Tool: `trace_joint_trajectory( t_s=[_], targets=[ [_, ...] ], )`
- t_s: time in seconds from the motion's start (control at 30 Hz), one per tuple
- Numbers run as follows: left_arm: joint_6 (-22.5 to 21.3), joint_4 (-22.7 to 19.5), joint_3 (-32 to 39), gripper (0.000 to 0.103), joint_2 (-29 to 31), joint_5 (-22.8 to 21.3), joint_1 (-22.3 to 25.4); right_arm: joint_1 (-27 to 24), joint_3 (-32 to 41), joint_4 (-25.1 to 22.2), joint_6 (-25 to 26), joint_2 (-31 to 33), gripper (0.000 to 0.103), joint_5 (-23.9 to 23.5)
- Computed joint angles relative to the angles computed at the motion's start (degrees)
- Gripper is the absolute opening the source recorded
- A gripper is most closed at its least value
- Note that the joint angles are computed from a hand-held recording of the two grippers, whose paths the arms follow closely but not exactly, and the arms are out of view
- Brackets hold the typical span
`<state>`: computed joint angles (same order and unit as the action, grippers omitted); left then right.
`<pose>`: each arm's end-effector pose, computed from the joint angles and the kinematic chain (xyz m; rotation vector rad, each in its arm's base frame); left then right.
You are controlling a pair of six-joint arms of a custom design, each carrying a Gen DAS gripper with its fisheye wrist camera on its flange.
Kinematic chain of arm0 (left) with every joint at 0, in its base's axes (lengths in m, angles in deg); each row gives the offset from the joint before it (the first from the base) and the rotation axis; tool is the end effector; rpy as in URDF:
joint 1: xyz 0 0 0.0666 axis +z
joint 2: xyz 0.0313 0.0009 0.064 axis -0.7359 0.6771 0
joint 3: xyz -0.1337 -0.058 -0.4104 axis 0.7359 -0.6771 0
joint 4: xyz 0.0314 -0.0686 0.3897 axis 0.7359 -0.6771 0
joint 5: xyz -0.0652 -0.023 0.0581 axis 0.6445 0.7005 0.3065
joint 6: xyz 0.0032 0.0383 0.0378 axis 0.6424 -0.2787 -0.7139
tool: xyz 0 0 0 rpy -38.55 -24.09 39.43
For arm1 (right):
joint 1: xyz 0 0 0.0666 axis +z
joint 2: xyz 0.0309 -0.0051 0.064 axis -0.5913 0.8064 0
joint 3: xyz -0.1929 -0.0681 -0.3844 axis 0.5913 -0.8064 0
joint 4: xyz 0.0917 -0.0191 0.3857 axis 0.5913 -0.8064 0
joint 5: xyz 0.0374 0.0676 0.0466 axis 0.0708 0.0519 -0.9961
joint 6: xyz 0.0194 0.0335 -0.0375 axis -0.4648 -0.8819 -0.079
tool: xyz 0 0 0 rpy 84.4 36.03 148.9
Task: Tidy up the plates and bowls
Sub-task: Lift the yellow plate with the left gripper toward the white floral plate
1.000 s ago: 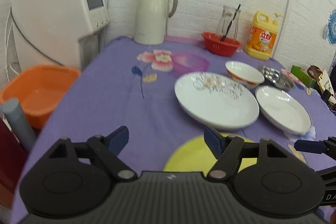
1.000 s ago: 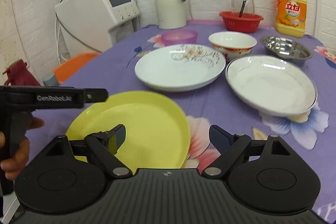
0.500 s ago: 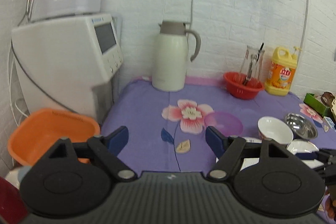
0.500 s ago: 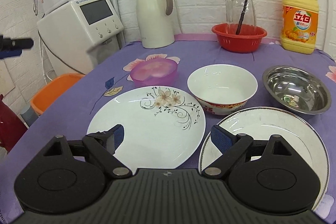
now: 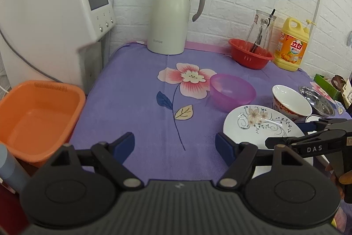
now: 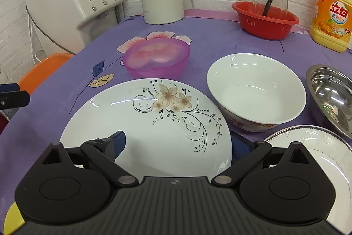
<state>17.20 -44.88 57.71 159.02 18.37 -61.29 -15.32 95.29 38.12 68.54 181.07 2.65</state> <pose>0.4603 -0.1000 0.4474 -0.4577 2.1301 0.0482 0.6419 0.2601 0.4048 -0.8569 2.1354 0.5433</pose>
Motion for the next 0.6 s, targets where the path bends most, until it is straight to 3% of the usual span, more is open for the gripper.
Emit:
trace_joint_trajectory(
  t_s=[0.17,0.27,0.37,0.6],
  targets=[
    [1.6,0.0,0.2,0.075,1.0,2.1,-0.1,0.6,-0.9,-0.7,1.3,-0.9,0.103,-3.6],
    [2.6,0.7,1.2,0.075,2.7,4.6,0.1,0.7,-3.9,2.6,1.8,-2.7,0.103,-1.3],
    [3.3,0.8,3.3,0.075,5.7,7.2,0.1,0.8,-5.1,1.5,4.1,-3.2,0.103,-1.0],
    [1.6,-1.9,6.1,0.075,10.6,4.2,-1.6,0.8,-6.1,1.3,4.9,-2.9,0.103,-1.8]
  ],
)
